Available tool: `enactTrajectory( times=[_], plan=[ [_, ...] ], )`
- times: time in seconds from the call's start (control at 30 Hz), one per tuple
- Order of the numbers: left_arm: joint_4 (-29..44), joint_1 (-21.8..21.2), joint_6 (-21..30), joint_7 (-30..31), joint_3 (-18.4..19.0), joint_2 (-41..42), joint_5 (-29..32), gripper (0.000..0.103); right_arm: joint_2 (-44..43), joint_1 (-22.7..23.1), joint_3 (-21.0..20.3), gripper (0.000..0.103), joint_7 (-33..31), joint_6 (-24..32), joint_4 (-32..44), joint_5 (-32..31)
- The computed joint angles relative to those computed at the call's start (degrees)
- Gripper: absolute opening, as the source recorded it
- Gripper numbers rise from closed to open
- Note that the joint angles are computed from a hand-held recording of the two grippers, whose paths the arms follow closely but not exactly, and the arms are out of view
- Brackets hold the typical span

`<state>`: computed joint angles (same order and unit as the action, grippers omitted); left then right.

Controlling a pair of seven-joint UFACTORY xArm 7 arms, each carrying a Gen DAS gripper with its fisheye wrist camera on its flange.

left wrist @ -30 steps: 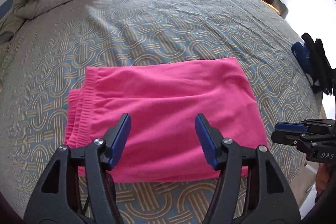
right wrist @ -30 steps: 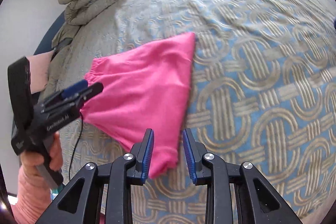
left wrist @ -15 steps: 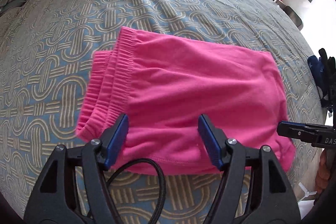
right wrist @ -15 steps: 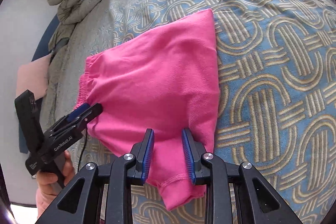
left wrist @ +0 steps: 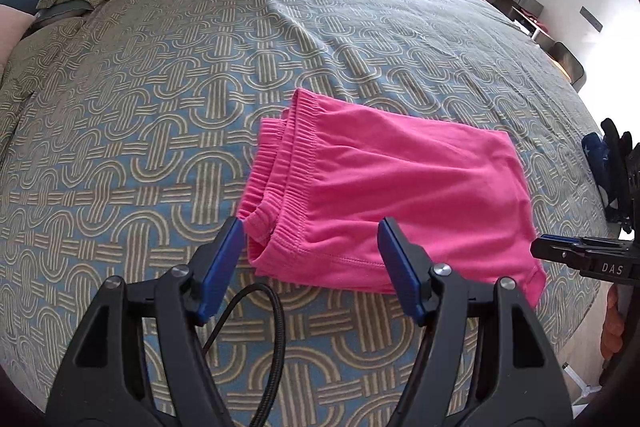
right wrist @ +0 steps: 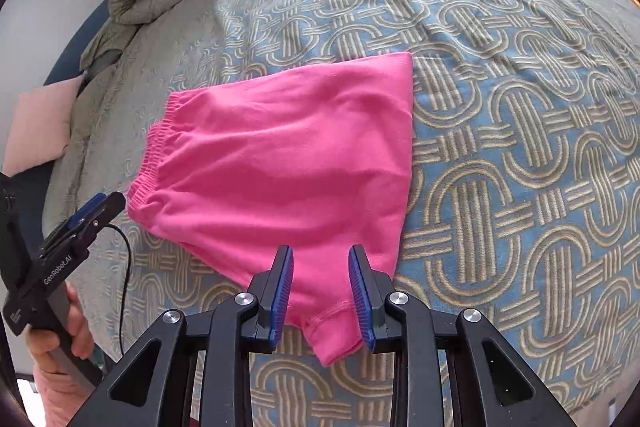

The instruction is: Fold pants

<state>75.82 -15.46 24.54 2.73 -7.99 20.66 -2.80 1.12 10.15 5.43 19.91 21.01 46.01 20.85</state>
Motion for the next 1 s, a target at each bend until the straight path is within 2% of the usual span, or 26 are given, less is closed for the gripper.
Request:
enactTrajectory(
  times=[0.2,0.37,0.5,0.57,0.67,0.73,0.8,0.93,1.0],
  plan=[
    [-1.12,0.48,-0.02,-0.42,0.45,-1.16,0.03,0.07,-2.99,-0.2,-0.57,0.029,2.54,0.2,-2.69,-1.79],
    [2.35,2.02,2.01,-2.96,2.34,1.15,0.05,0.073,-4.15,-0.47,-1.13,0.029,4.01,0.25,-3.89,-2.84],
    [9.64,6.65,9.19,-0.98,0.7,6.31,-5.16,0.077,-4.59,-0.58,-1.61,0.029,3.29,0.15,-4.74,-1.41],
    [12.51,9.61,11.98,3.64,-2.02,8.45,-9.99,0.077,-4.53,-0.69,-1.76,0.029,3.11,0.01,-5.06,-1.02],
    [18.05,12.83,18.85,11.89,-6.05,12.44,-17.74,0.083,-3.98,-0.94,-2.04,0.038,2.7,-0.31,-5.31,0.48],
    [21.91,11.85,22.11,13.29,-5.63,15.24,-19.04,0.083,-3.67,-0.98,-2.3,0.041,1.11,-0.83,-5.44,3.41],
    [25.99,9.42,24.64,12.11,-3.69,18.17,-17.1,0.083,-3.44,-1.08,-2.42,0.041,-0.6,-1.01,-5.35,5.77],
    [35.06,8.47,33.21,10.35,-3.3,24.66,-16.85,0.084,-3.35,-1.49,-2.24,0.045,-0.55,-1.03,-5.24,5.25],
    [34.55,8.19,32.34,10.69,-3.33,24.46,-17.32,0.09,-3.1,-1.64,-2.2,0.047,-0.43,-0.94,-5.12,4.81]
  ],
)
